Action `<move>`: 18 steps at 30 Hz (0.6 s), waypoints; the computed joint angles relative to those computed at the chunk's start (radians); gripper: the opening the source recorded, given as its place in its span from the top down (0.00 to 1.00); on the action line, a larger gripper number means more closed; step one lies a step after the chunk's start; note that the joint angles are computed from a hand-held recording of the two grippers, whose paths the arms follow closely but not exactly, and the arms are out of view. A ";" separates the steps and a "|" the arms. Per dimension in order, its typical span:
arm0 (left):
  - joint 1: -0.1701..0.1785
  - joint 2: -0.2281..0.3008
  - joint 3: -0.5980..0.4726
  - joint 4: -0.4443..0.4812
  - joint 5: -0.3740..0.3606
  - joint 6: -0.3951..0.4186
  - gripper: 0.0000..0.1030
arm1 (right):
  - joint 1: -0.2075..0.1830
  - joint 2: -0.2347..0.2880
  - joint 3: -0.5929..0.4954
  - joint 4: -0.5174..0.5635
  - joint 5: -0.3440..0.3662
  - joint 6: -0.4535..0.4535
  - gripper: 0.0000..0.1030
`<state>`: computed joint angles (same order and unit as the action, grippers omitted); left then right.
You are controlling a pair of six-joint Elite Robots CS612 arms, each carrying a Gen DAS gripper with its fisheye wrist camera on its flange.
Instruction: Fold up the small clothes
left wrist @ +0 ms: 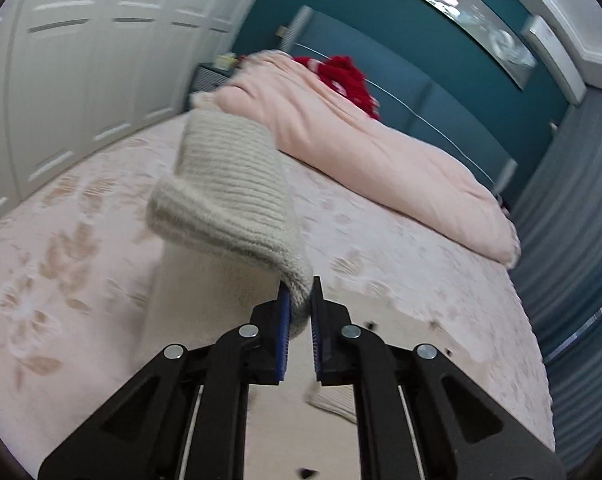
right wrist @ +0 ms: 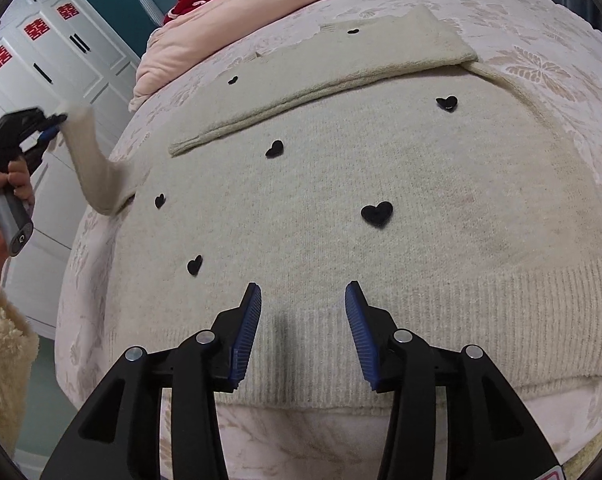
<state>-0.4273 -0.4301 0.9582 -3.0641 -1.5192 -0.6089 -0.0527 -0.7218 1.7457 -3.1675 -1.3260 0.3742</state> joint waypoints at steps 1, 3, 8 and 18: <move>-0.021 0.013 -0.021 0.026 -0.031 0.019 0.91 | -0.004 -0.002 0.004 -0.007 0.000 0.003 0.57; -0.058 0.038 -0.049 0.088 -0.079 0.037 0.84 | -0.014 -0.007 0.011 -0.013 0.005 0.001 0.53; -0.105 0.046 0.035 0.139 -0.145 -0.074 0.56 | -0.041 -0.019 0.020 -0.027 -0.016 -0.014 0.47; -0.077 -0.048 0.368 -0.122 -0.111 -0.231 0.46 | -0.061 0.109 -0.276 0.079 0.094 -0.010 0.41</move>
<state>-0.5038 -0.4785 1.3266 -3.1862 -1.6305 -0.8395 -0.1136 -0.6127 1.4695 -3.0881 -1.2323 0.3640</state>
